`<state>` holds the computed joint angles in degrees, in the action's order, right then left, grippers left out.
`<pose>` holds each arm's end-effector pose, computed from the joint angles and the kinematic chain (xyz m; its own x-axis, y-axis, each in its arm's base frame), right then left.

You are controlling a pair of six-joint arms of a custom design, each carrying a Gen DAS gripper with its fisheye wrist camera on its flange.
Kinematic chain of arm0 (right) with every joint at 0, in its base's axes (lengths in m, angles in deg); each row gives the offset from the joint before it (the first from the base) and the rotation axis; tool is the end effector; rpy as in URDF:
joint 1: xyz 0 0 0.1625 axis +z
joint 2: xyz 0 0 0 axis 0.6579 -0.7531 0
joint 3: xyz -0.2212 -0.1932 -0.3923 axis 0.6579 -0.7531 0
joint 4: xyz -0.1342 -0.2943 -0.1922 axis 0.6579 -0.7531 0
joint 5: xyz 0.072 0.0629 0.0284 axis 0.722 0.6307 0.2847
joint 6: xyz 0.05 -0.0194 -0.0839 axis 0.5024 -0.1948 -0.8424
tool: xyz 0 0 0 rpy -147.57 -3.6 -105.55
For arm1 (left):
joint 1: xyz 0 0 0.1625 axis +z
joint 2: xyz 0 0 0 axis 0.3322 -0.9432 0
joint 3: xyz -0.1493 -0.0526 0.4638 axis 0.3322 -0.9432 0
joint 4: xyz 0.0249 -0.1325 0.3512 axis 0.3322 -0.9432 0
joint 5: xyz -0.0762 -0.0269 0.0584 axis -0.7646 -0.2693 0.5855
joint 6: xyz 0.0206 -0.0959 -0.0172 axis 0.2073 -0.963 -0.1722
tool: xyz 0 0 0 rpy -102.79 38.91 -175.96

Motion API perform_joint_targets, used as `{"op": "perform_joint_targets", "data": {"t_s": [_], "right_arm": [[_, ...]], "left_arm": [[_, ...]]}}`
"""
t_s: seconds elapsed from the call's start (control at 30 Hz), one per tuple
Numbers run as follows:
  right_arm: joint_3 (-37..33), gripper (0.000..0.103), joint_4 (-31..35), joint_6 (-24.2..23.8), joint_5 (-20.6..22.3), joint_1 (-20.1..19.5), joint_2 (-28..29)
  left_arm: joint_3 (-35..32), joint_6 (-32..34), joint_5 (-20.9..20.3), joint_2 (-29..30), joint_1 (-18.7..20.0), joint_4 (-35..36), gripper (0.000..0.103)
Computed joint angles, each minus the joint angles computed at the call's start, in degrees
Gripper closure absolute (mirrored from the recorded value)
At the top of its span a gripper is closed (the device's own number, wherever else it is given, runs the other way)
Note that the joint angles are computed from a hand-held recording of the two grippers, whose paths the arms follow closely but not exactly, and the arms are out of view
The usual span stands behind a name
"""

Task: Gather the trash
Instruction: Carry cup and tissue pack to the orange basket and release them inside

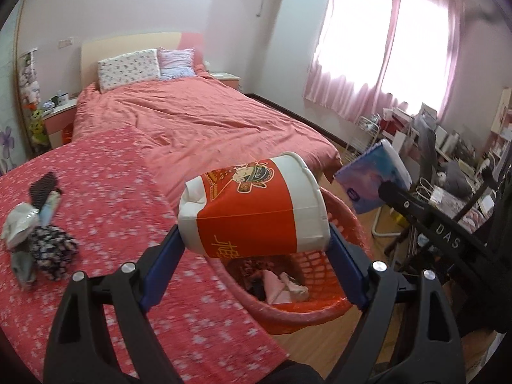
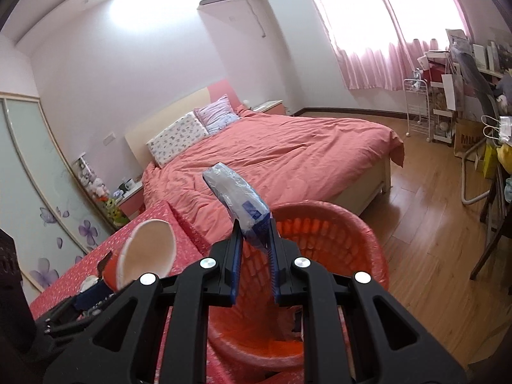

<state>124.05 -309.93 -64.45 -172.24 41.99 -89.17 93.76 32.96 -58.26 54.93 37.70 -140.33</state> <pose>0.0209 -0.6466 0.2035 -0.8694 0.4001 0.2898 -0.1769 0.2956 -0.9388 -0.2770 -0.7347 -0.0486 -0.6700 0.6050 -0.4302 0.7410 0.5793 -0.3396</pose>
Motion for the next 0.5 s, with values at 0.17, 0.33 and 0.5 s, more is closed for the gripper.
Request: {"op": "perform_joint_targets", "data": {"t_s": [0.17, 0.33, 0.5], "right_arm": [[-0.88, 0.088, 1.02, 1.03, 0.07, -0.86, 0.19], [-1.79, 0.084, 5.64, 2.05, 0.76, -2.08, -0.47], [-1.82, 0.064, 6.9, 2.29, 0.53, -2.51, -0.39]], "left_arm": [[-4.26, 0.32, -0.07, 3.26, -0.08, 3.34, 0.019], [-8.74, 0.16, 1.2, 6.07, 0.2, 7.91, 0.017], [-11.17, -1.39, 3.11, 7.32, 1.05, 10.77, 0.015]]}}
